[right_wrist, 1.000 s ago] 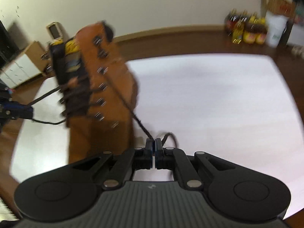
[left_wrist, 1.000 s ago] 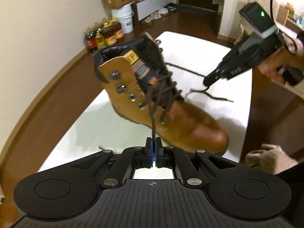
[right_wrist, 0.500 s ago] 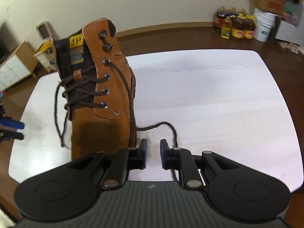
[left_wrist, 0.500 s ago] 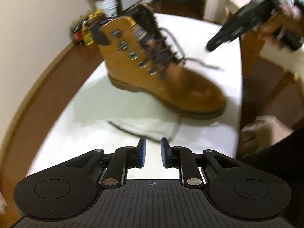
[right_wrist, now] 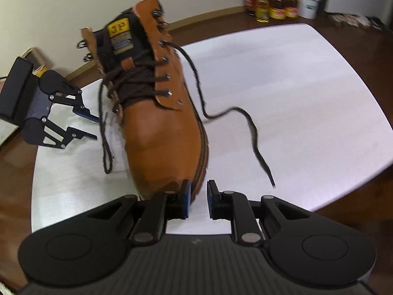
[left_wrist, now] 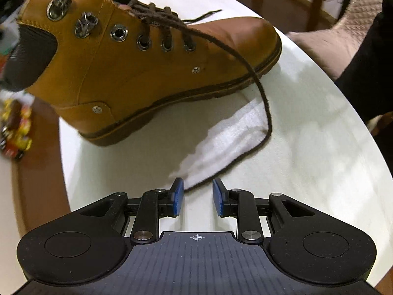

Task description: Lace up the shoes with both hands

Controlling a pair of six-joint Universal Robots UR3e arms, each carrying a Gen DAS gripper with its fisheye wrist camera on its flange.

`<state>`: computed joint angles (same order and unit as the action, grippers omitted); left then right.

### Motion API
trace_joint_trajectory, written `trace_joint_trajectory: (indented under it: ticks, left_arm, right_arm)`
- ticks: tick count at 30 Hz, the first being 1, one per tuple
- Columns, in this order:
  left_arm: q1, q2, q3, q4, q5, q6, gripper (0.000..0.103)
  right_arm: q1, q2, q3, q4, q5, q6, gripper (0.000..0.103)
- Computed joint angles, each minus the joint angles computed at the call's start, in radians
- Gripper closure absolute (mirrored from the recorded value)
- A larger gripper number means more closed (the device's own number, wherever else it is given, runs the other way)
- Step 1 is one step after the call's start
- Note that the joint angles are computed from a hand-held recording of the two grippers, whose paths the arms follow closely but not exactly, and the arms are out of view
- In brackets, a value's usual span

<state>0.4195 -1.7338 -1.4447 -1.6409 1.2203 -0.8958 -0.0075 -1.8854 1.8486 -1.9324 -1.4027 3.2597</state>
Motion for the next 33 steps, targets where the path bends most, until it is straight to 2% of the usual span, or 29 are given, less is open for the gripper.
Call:
trace_joint_trajectory:
  ticks: [4, 6, 8, 11, 13, 14, 17, 18, 20, 22, 26, 28, 29, 30, 33]
  left_arm:
    - [-0.059, -0.140, 0.197, -0.123, 0.052, 0.005, 0.076]
    - [-0.085, -0.191, 0.283, -0.190, 0.096, -0.019, 0.101]
    - [-0.101, -0.193, 0.294, -0.200, 0.130, -0.046, 0.101]
    - [-0.080, -0.172, 0.293, -0.235, 0.150, -0.180, 0.102]
    - [-0.043, -0.162, 0.311, -0.292, 0.132, -0.277, 0.102]
    - [-0.025, -0.158, 0.322, -0.318, 0.118, -0.329, 0.102]
    - [0.075, -0.157, 0.417, -0.509, 0.049, -0.508, 0.102]
    - [0.120, -0.136, 0.427, -0.572, 0.018, -0.546, 0.102]
    - [0.197, -0.055, 0.388, -0.644, -0.027, -0.579, 0.102]
    - [0.255, 0.023, 0.344, -0.684, -0.058, -0.598, 0.102]
    - [0.338, 0.128, 0.334, -0.740, -0.129, -0.601, 0.101]
    - [0.384, 0.186, 0.308, -0.773, -0.147, -0.568, 0.101]
    - [0.399, 0.202, 0.301, -0.787, -0.150, -0.551, 0.101]
    - [0.415, 0.218, 0.294, -0.802, -0.153, -0.534, 0.101]
    - [0.407, 0.218, 0.299, -0.816, -0.149, -0.515, 0.101]
  right_arm:
    - [0.071, -0.005, 0.021, -0.023, -0.053, 0.136, 0.086]
    - [0.111, 0.001, 0.017, -0.033, -0.076, 0.200, 0.086]
    - [0.143, 0.015, 0.013, -0.052, -0.092, 0.245, 0.086]
    - [0.184, 0.040, -0.001, -0.074, -0.103, 0.289, 0.086]
    - [0.184, 0.037, 0.004, -0.105, -0.052, 0.306, 0.086]
    - [0.167, 0.035, 0.014, -0.120, 0.003, 0.297, 0.086]
    - [0.116, 0.027, 0.058, -0.174, 0.179, 0.302, 0.085]
    - [0.087, 0.028, 0.098, -0.221, 0.278, 0.334, 0.085]
    - [0.047, 0.029, 0.172, -0.318, 0.405, 0.422, 0.085]
    - [0.009, 0.051, 0.291, -0.548, 0.542, 0.643, 0.085]
    - [0.011, 0.122, 0.401, -0.882, 0.594, 0.994, 0.076]
    - [0.009, 0.202, 0.469, -1.129, 0.644, 1.212, 0.076]
    - [0.009, 0.220, 0.475, -1.167, 0.655, 1.247, 0.076]
    - [0.015, 0.264, 0.487, -1.266, 0.669, 1.335, 0.076]
    - [0.026, 0.281, 0.476, -1.282, 0.667, 1.366, 0.076]
